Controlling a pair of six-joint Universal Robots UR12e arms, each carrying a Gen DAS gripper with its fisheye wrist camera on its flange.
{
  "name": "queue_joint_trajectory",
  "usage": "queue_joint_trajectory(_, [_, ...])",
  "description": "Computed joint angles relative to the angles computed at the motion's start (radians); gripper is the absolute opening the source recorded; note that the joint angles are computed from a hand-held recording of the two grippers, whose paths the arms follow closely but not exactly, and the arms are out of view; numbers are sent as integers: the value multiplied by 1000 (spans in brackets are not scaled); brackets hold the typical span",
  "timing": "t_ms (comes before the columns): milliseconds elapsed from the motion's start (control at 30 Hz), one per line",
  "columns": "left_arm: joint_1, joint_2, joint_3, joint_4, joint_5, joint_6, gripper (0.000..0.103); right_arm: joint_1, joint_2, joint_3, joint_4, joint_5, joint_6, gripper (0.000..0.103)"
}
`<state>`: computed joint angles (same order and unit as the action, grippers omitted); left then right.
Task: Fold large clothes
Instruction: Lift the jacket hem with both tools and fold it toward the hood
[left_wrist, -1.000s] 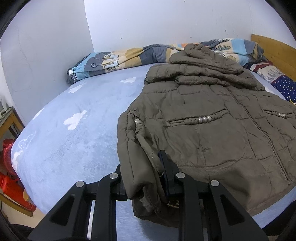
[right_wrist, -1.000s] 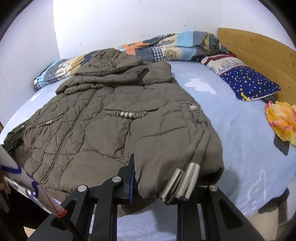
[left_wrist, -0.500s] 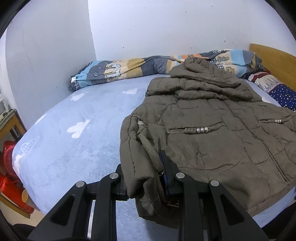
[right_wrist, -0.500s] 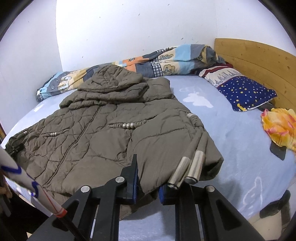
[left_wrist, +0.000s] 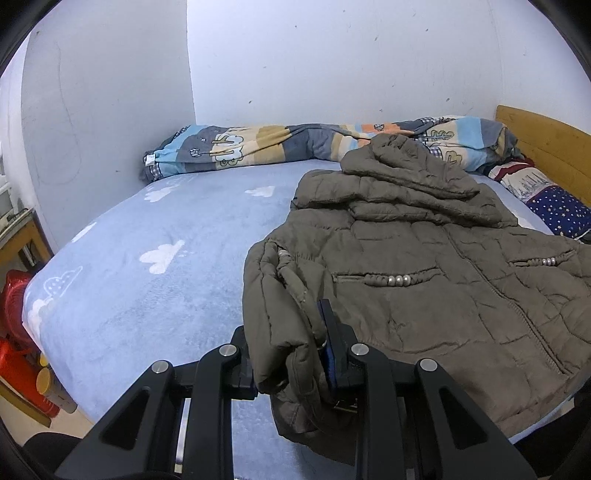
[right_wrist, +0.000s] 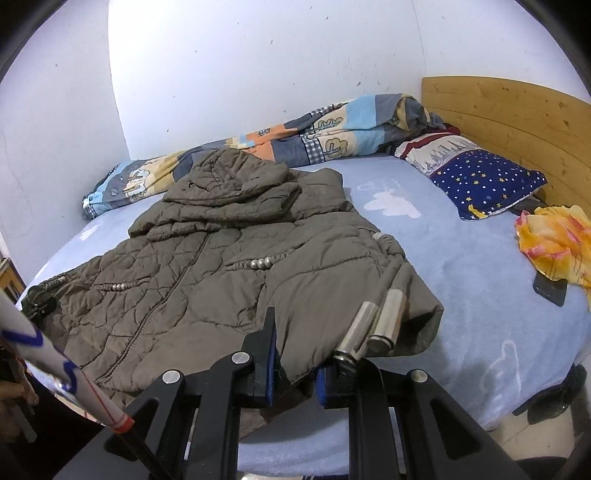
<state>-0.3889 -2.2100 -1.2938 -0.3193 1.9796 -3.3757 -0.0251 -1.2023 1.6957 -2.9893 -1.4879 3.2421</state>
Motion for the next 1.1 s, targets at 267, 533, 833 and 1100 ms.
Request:
queue_joint_trajectory(267, [4, -7, 22, -25, -7, 0, 24, -5, 1, -7, 7, 16, -9, 16])
queue_joint_trajectory(533, [7, -5, 33, -41, -23, -14, 24, -8, 2, -18, 2, 32, -7, 16])
queue_joint_trajectory(833, [11, -7, 63, -62, -39, -28, 24, -15, 9, -48, -8, 51, -12, 16])
queue_joint_trajectory(1100, [18, -17, 115, -85, -56, -23, 24, -20, 22, -95, -10, 73, -15, 16])
